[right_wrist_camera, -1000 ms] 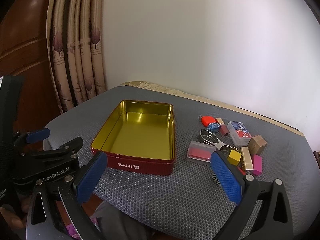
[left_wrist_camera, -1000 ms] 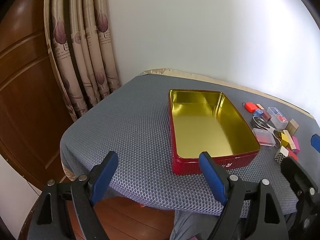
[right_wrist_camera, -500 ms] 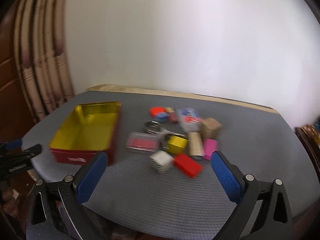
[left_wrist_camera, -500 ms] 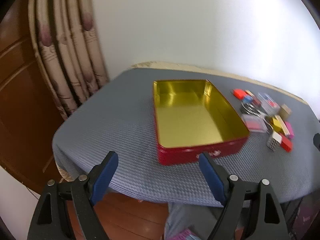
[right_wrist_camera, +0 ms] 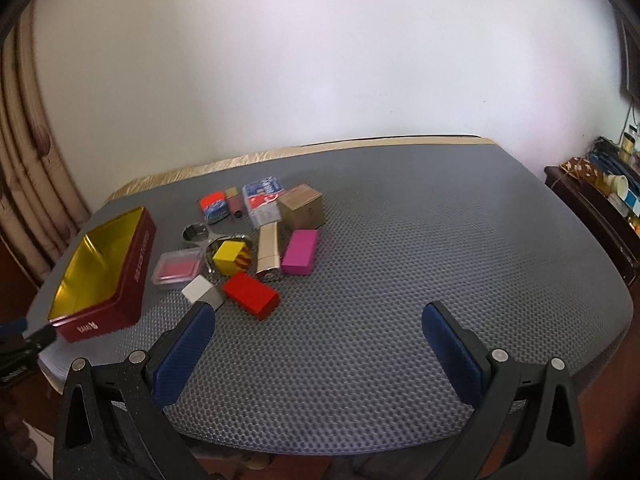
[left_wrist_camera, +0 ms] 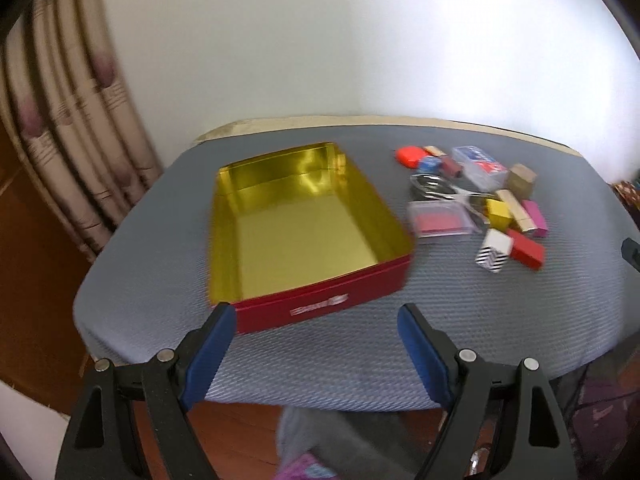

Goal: Organize rigid objects
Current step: 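Grasp the white square block with the left gripper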

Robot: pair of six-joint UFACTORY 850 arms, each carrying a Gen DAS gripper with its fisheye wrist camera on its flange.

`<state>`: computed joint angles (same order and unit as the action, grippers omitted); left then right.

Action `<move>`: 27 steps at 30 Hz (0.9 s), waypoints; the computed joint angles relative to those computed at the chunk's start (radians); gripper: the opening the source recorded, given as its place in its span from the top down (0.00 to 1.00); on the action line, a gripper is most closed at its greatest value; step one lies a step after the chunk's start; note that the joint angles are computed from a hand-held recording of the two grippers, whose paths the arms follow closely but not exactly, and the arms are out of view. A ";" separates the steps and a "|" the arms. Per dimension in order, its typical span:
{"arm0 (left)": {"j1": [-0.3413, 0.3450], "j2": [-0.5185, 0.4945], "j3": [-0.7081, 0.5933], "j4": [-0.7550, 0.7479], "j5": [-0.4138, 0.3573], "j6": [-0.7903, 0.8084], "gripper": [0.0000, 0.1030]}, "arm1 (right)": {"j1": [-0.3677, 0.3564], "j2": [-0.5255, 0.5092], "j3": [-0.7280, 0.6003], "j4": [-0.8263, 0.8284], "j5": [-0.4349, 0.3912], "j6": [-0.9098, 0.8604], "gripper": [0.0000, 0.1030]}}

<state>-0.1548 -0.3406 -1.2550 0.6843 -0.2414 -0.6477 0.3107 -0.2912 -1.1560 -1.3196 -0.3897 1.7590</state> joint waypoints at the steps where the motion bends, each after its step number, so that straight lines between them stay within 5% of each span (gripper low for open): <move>1: -0.009 -0.012 -0.018 -0.043 -0.006 0.050 0.17 | -0.002 0.010 0.007 -0.013 -0.004 0.010 0.00; 10: -0.090 -0.197 -0.255 -0.545 -0.138 0.629 0.17 | -0.056 0.017 0.015 -0.008 0.018 0.030 0.00; 21: -0.104 -0.394 -0.537 -0.842 -0.321 1.020 0.17 | -0.115 -0.023 -0.012 0.292 0.096 -0.222 0.00; 27: -0.109 -0.444 -0.600 -0.877 -0.365 1.102 0.17 | -0.122 -0.043 -0.031 0.406 0.101 -0.337 0.00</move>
